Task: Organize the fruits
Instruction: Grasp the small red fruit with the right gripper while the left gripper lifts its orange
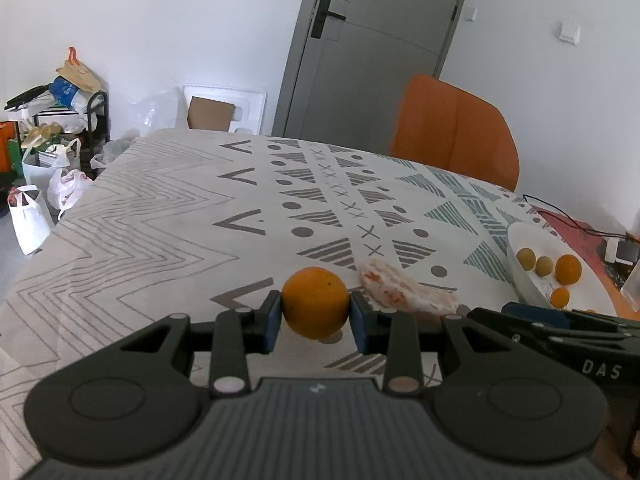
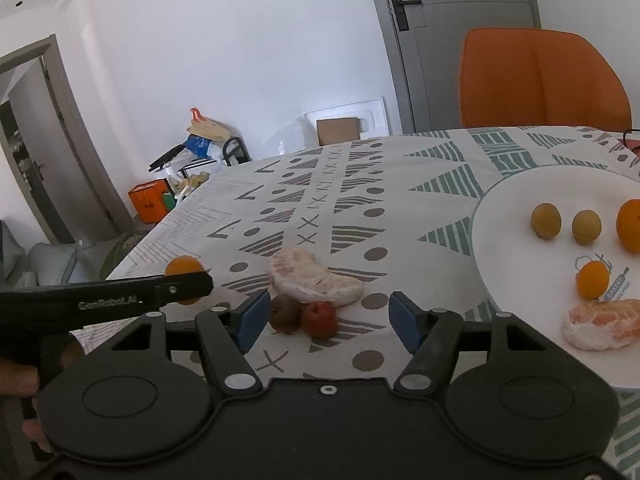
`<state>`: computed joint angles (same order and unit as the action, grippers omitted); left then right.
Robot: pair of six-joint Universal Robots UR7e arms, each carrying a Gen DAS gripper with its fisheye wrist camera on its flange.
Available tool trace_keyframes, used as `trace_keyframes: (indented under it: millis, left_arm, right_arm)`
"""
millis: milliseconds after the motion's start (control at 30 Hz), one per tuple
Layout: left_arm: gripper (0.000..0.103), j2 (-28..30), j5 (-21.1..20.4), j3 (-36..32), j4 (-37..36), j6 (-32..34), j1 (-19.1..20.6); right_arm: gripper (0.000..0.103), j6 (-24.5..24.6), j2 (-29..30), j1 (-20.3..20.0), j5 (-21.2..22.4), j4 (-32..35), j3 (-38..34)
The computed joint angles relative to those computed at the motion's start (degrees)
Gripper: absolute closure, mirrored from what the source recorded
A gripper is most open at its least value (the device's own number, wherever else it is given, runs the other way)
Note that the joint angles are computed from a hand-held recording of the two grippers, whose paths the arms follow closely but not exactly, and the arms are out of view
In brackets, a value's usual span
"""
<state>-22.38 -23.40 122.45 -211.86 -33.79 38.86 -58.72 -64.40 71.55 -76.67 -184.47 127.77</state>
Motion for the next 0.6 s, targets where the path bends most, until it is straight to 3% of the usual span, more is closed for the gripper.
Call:
trace_keyframes:
  millis: [167,233,300,333,600]
  left_arm:
    - [0.068,-0.4,0.9,1.2,-0.3,-1.1,-0.5]
    - [0.068,-0.6,1.2,1.4,-0.2,-1.5,-0.6]
    - [0.068,-0.6,1.4,1.6,0.3,-1.7,-0.8]
    - [0.068,-0.6,1.4,1.7,0.4,-1.9,-0.8]
    - [0.068,-0.3,1.7,1.3,0.3,-1.4,-1.5]
  right_arm:
    - [0.044,0.5,1.6,0.7,-1.3,-0.5,-0.9]
    - [0.051,1.1,2.0,0.8,-1.9,0.9,-1.5]
    - [0.075,1.4,2.1,0.3,-1.4,3.5,-2.1]
    - [0.082,1.3,2.0,0.3,-1.5,4.2,-2.3]
    - [0.083,0.1,0.0,-0.7,0.9,2.4,-0.9]
